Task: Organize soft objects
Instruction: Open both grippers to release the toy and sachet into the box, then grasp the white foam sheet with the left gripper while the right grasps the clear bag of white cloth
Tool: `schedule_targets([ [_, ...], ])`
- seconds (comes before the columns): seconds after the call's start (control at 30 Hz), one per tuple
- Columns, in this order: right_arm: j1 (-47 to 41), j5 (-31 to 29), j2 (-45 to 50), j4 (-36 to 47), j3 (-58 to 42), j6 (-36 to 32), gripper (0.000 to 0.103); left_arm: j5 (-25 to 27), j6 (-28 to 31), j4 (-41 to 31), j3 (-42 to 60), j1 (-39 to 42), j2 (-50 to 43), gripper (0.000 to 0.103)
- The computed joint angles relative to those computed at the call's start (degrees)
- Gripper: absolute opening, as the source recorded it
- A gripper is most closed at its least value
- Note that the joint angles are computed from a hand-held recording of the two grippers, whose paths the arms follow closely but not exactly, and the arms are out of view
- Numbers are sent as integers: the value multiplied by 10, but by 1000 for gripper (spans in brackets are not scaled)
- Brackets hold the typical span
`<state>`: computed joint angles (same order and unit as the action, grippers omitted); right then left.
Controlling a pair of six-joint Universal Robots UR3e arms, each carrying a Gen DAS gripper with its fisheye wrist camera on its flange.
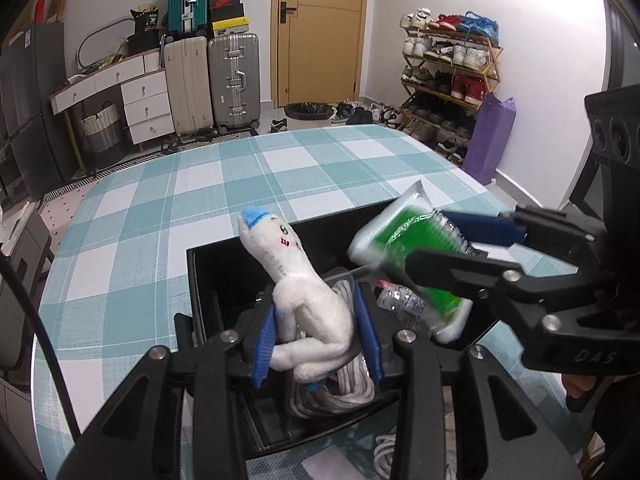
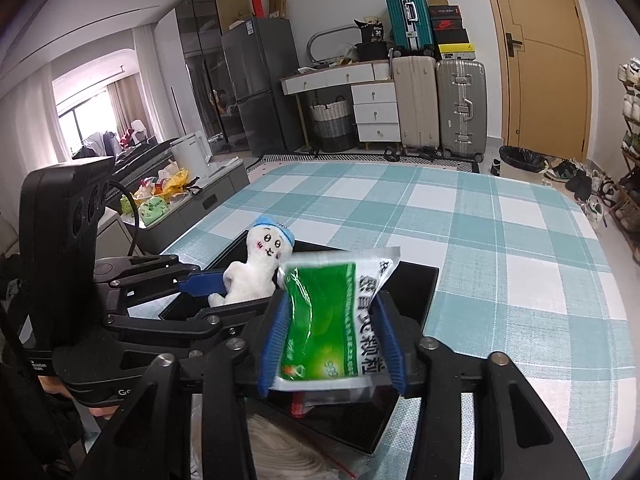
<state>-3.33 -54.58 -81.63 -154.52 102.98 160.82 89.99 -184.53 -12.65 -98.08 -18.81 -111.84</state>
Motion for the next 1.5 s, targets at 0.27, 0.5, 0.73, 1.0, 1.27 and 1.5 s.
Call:
schedule_targets([
  [0.27, -35, 14, -54, -4, 44, -5, 84, 7, -15, 19, -41, 0, 44, 86],
  [0.5, -86, 39, -146, 15, 118, -9, 102, 32, -49, 52, -110, -1, 118, 103],
  [0.73, -128, 68, -240, 58, 198, -41, 102, 59, -50, 79, -182, -12, 169, 103],
  [1.0, -157, 76, -315, 103, 256, -68, 102, 88, -47, 106, -240, -34, 186, 103],
  [1.27, -133, 53, -330, 115, 266, -75, 102, 84, -48, 132, -278, -40, 199, 103],
  [1.5, -97, 37, -299, 89, 264, -57, 102, 77, -48, 134, -292, -34, 203, 103],
])
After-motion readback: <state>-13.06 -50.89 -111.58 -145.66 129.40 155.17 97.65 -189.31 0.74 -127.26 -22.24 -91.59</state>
